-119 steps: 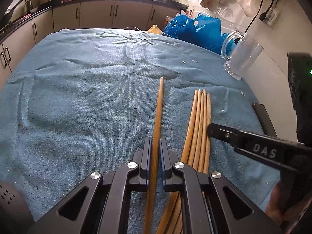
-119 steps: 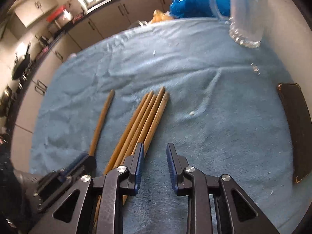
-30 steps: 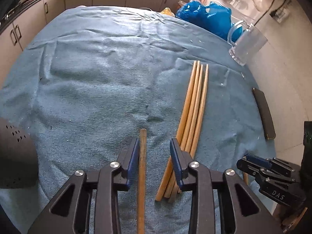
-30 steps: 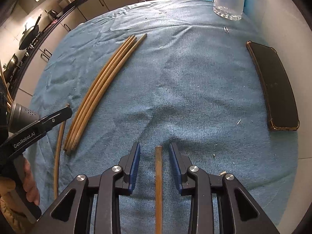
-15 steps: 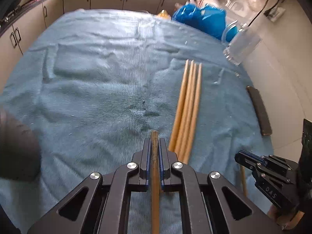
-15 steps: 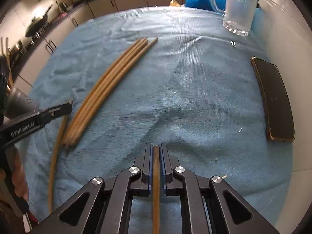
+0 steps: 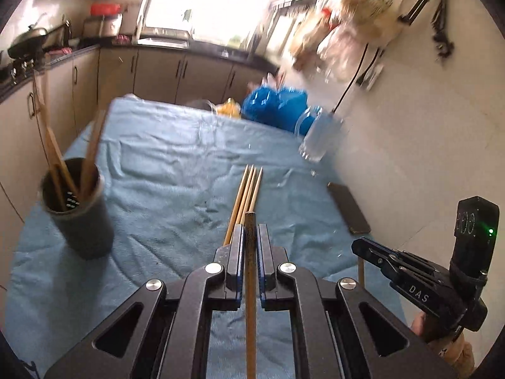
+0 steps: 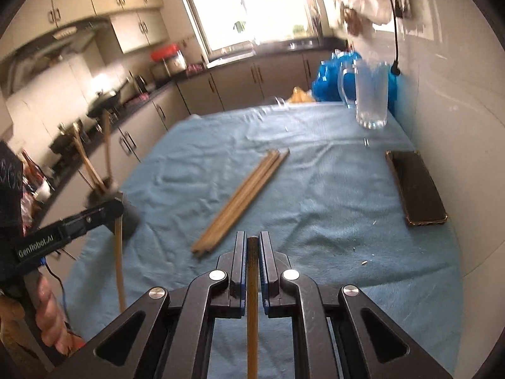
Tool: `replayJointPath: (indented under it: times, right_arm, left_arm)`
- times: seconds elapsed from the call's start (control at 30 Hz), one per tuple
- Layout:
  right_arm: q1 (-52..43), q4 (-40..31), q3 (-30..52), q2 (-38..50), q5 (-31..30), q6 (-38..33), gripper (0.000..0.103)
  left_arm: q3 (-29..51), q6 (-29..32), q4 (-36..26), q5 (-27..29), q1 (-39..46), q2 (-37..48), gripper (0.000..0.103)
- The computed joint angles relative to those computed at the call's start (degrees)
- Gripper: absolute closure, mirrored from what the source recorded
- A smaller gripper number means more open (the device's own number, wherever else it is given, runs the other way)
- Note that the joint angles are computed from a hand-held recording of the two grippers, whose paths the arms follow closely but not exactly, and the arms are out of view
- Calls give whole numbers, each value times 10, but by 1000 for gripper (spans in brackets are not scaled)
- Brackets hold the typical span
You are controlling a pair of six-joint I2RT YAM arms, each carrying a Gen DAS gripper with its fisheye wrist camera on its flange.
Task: Organize utensils
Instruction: 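Carry both held chopsticks to the black cup and lower them in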
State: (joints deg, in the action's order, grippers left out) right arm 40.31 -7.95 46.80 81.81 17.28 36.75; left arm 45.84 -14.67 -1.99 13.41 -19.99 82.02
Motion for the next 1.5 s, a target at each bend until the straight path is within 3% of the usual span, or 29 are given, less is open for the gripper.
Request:
replayJointPath:
  times: [0.33,0.6,0.83,1.0,1.2,1.5]
  right_arm:
    - [102,-6,3,-54,107,25,96]
    - [149,6,18,-81,155,29,96]
    - [189,23,56,-78,221,-8,96]
    - [198,54,100,-45,245,-55,96]
    - [184,105,159,4,232,-98,96]
    - [150,173,304,123,203,-167,95]
  left_arm:
    - [-86,13,5,-19,23,-157,96]
    - [-99,13,-22,25,63,-221,96]
    - [-101,16,-41,67,103,-257,96]
    - [-82,16,-64,124,144,-267,96]
    - [-32,29,-91,179,210,-271,96]
    - [90,36,-77,196,304,-192,96]
